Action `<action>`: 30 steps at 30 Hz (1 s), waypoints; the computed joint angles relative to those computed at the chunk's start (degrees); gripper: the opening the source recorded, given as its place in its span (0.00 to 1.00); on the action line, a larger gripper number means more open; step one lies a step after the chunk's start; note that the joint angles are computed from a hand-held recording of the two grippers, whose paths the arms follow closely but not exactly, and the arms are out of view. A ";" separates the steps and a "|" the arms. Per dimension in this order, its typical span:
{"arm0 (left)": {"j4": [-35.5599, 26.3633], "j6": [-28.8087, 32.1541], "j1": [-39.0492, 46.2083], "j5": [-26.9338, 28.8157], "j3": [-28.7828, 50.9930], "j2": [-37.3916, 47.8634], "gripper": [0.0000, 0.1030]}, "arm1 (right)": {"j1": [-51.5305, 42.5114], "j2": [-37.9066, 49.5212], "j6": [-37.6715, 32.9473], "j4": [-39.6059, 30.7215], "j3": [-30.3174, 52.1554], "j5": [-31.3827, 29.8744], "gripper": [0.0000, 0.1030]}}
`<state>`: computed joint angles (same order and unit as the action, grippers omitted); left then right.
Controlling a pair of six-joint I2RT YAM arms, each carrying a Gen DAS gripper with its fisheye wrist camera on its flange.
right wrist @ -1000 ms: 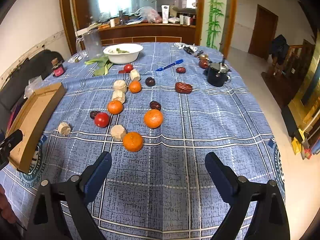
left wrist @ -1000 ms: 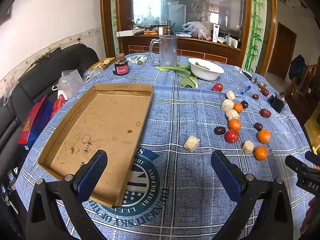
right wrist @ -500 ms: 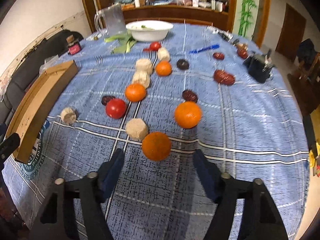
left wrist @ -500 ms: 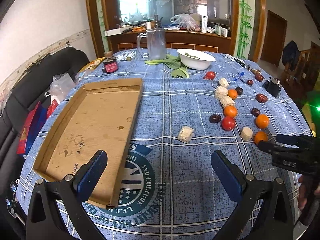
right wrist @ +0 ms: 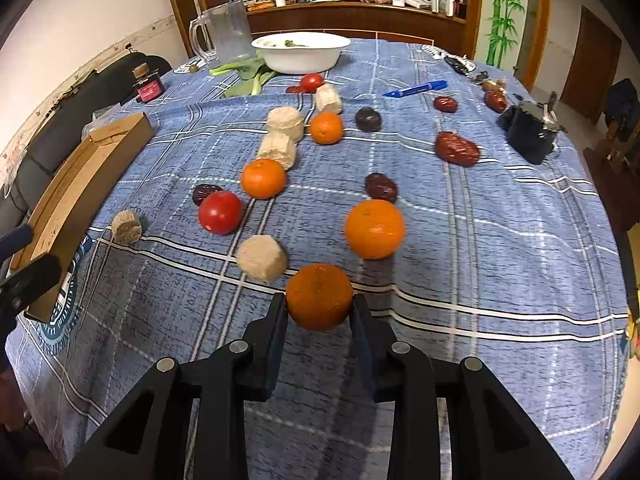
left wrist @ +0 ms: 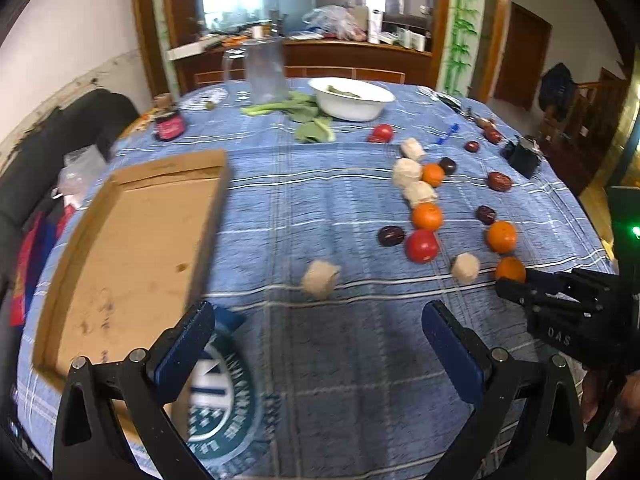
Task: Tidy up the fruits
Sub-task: 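Grasp a mandarin orange with the right tool while the left tool grasps a white cube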
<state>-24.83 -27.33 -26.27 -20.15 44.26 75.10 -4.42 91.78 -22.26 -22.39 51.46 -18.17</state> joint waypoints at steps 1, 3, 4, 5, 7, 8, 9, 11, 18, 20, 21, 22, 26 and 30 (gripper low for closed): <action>0.55 0.59 0.75 1.54 0.85 1.38 1.00 | -0.27 -0.37 -0.26 -0.03 -0.14 0.30 0.33; 1.29 1.84 2.81 5.19 3.23 5.22 1.00 | -1.31 -0.71 -0.88 -0.65 -0.12 -0.09 0.33; 1.80 2.37 3.40 6.17 3.72 6.29 1.00 | -1.86 -0.67 -0.93 -1.10 0.03 -0.47 0.33; 2.28 3.00 3.96 6.85 4.25 7.49 0.98 | -2.44 -0.47 -1.06 -1.77 0.33 -1.12 0.33; 3.24 4.64 5.36 8.47 5.35 9.87 0.89 | -3.09 -0.38 -1.30 -2.36 0.44 -1.85 0.33; 3.23 5.37 6.07 9.11 6.04 11.06 0.86 | -3.36 -0.48 -1.49 -2.47 0.34 -2.12 0.33; 2.92 6.47 6.93 10.19 7.07 12.62 0.80 | -3.55 -0.51 -1.62 -2.56 0.28 -2.35 0.33; 2.90 8.15 8.05 11.35 8.13 14.89 0.63 | -3.84 -0.36 -1.36 -2.60 0.28 -2.71 0.33; 5.20 9.37 11.72 15.14 6.90 18.19 0.28 | -3.89 -0.11 -0.99 -2.28 0.29 -2.80 0.33; 6.27 9.03 12.08 15.71 5.84 17.50 0.28 | -3.65 -0.21 -0.73 -1.87 0.05 -2.27 0.33; 6.52 8.72 12.05 15.66 5.41 17.18 0.28 | -3.52 -0.32 -0.57 -1.52 -0.17 -1.99 0.33; 6.44 8.39 11.86 15.43 5.23 16.92 0.28 | -3.39 -0.46 -0.40 -1.19 -0.39 -1.72 0.33; 6.22 6.67 9.93 15.06 3.09 13.56 0.28 | -3.50 -1.45 -0.29 -0.71 -1.22 -1.37 0.33; 5.80 5.43 7.36 14.91 1.35 9.59 0.28 | -3.79 -3.74 -0.35 -0.57 -2.50 -0.76 0.33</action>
